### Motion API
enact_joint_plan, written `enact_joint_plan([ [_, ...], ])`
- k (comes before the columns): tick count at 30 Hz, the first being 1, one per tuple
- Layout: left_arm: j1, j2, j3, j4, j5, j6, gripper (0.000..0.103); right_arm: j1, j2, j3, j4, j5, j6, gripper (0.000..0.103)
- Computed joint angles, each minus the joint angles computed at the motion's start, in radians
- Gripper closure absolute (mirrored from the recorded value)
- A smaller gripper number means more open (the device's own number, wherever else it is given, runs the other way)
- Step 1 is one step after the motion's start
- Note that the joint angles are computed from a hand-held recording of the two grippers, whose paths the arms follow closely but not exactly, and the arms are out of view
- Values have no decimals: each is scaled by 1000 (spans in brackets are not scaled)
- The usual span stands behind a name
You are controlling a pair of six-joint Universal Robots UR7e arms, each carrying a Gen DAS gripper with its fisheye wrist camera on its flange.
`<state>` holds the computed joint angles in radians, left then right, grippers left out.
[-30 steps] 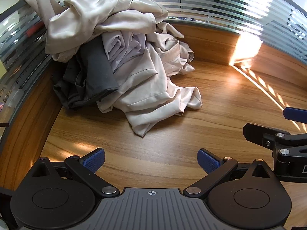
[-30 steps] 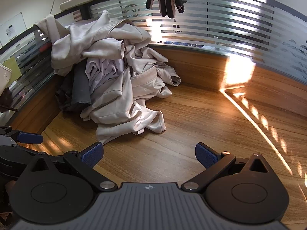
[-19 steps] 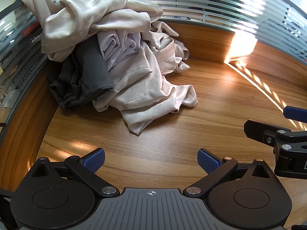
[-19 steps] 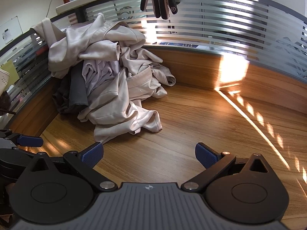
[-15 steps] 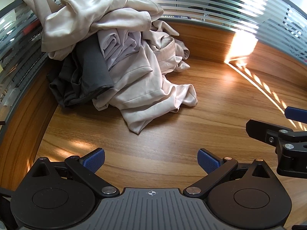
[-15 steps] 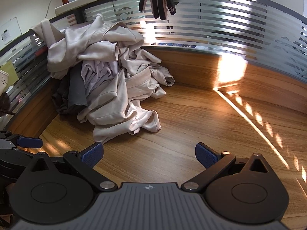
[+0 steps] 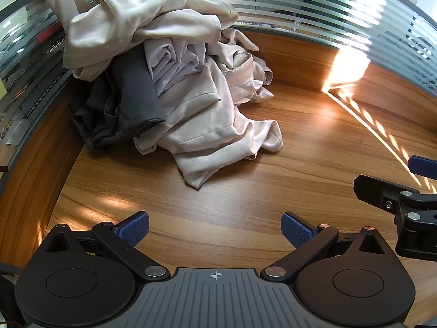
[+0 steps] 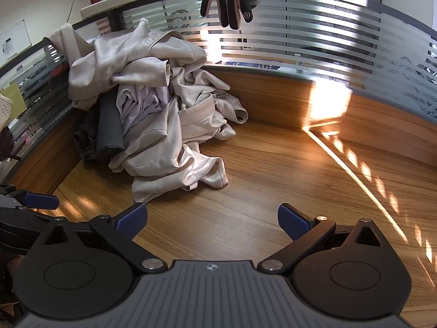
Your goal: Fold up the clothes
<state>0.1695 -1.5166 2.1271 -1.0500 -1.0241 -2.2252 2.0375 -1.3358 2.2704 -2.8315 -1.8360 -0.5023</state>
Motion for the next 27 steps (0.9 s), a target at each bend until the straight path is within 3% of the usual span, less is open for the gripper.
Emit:
enact_joint_plan([
  [27, 18, 1, -2, -14, 3, 25, 0, 2, 20, -15, 8, -8, 10, 1],
])
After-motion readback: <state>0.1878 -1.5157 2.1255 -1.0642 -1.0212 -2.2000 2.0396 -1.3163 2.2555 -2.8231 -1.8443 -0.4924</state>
